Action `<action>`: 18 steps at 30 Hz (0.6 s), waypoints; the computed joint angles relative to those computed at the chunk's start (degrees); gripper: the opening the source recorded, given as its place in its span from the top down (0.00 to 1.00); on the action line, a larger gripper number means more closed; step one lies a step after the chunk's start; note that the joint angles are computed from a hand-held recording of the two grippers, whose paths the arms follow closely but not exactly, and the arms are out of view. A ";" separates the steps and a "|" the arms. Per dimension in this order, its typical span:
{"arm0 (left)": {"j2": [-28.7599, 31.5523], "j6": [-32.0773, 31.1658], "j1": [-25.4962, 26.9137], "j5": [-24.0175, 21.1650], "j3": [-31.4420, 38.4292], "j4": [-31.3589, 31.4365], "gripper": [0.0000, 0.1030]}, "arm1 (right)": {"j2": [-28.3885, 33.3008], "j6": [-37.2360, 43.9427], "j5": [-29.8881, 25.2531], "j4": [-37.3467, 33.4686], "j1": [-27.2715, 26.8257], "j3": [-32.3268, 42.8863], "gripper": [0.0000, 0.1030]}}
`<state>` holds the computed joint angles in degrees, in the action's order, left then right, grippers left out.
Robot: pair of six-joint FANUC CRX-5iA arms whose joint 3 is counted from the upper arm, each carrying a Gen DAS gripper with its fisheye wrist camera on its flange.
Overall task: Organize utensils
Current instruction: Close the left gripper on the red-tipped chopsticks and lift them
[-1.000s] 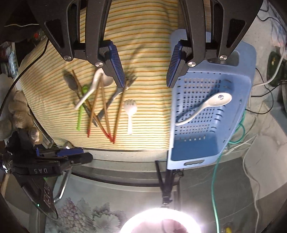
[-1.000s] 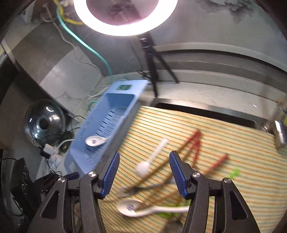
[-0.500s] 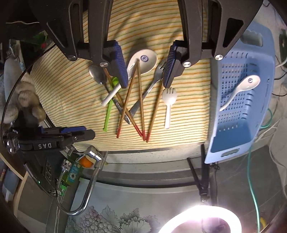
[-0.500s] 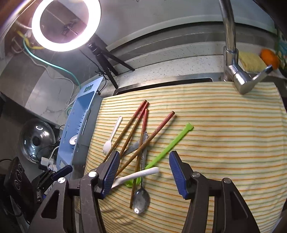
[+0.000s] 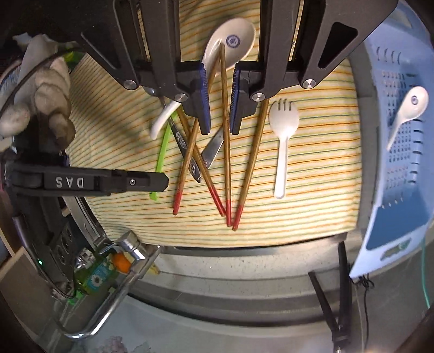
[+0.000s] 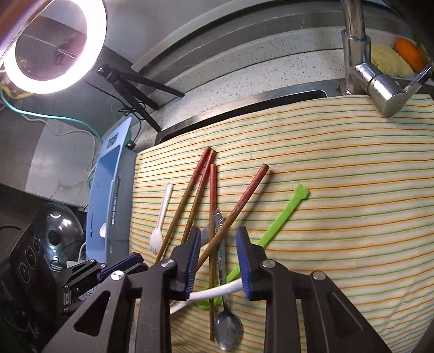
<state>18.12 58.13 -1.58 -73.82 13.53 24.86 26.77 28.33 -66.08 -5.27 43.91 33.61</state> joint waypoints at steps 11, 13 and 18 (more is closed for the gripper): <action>6.98 2.92 -2.48 -4.80 8.98 -3.75 0.88 | 4.01 -0.92 -2.07 -2.25 -1.29 3.85 0.79; 7.75 2.89 -3.05 -4.94 10.18 -4.80 0.88 | 4.37 -1.02 -2.73 -2.30 -1.37 4.26 0.80; 9.88 3.42 -4.34 -5.48 13.31 -7.97 0.88 | 5.02 -0.66 -3.77 -3.13 -1.77 4.99 0.80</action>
<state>28.00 61.55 -5.92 -79.30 26.84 16.89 31.79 27.66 -69.85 -8.39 42.14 38.60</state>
